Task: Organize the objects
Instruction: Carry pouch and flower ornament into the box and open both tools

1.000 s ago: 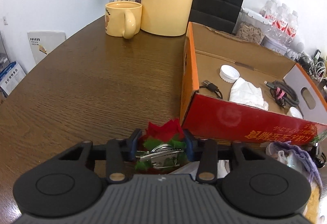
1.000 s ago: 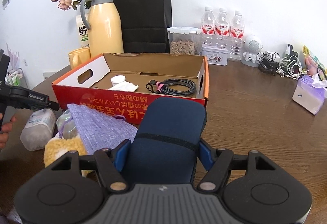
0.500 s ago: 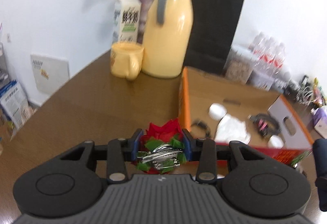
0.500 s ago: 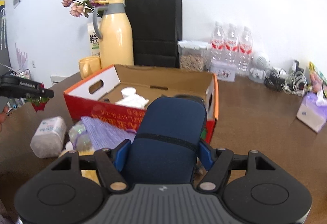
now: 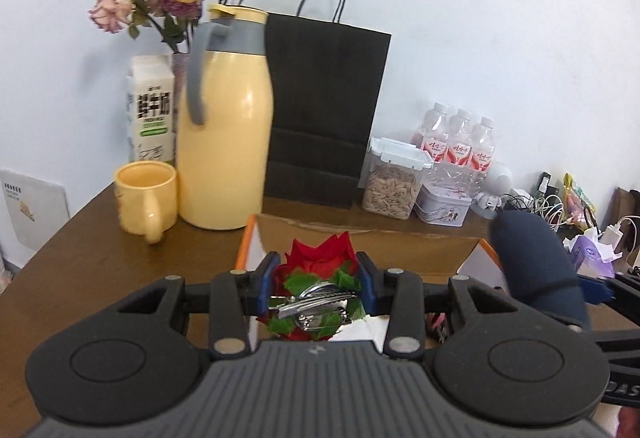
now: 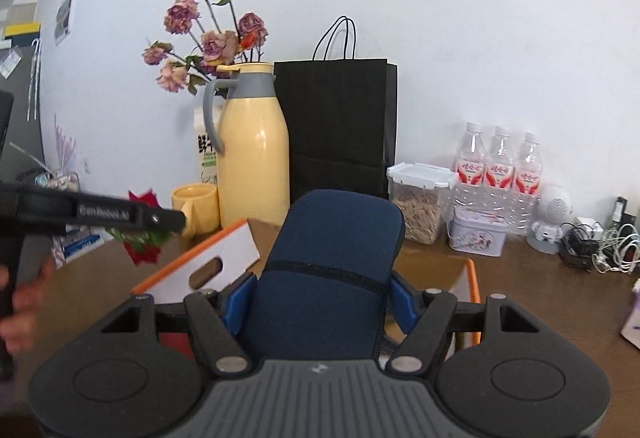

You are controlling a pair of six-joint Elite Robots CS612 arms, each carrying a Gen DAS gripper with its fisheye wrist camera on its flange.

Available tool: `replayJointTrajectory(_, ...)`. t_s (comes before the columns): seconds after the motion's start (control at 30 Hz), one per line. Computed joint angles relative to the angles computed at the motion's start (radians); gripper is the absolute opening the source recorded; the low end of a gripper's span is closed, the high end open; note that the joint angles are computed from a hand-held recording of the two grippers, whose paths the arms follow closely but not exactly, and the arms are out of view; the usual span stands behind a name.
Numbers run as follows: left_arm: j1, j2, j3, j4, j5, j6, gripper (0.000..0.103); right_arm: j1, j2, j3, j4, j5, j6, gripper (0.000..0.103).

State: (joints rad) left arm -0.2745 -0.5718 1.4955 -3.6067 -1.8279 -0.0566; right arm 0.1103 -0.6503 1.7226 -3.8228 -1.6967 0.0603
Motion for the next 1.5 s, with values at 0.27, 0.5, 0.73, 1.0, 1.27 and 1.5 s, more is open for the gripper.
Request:
replayJointTrajectory(0.27,-0.028,0.055,-0.068,0.040,0.071,0.040,0.041,-0.033,0.061,-0.099,0.083,-0.021,0.038,0.068)
replayJointTrajectory(0.5,-0.030,0.067,-0.089,0.134,0.094,0.086,0.041,-0.061,0.084,-0.121,0.211,-0.044,0.064,0.068)
replayJointTrajectory(0.73,-0.035,0.064,-0.089,0.179,0.118,0.113,0.044,-0.060,0.088,-0.123,0.253,-0.056,0.060,0.068)
replayJointTrajectory(1.0,-0.036,0.065,-0.076,0.112,0.111,0.109,0.098,-0.057,0.083,-0.108,0.213,-0.068,0.072,0.081)
replayJointTrajectory(1.27,-0.039,0.049,-0.046,0.043,0.125,0.084,0.103,-0.046,0.075,-0.089,0.148,-0.073,0.067,0.101)
replayJointTrajectory(1.5,-0.033,0.020,0.004,-0.020,0.121,0.098,0.103,-0.037,0.048,-0.046,0.079,-0.078,0.063,0.103)
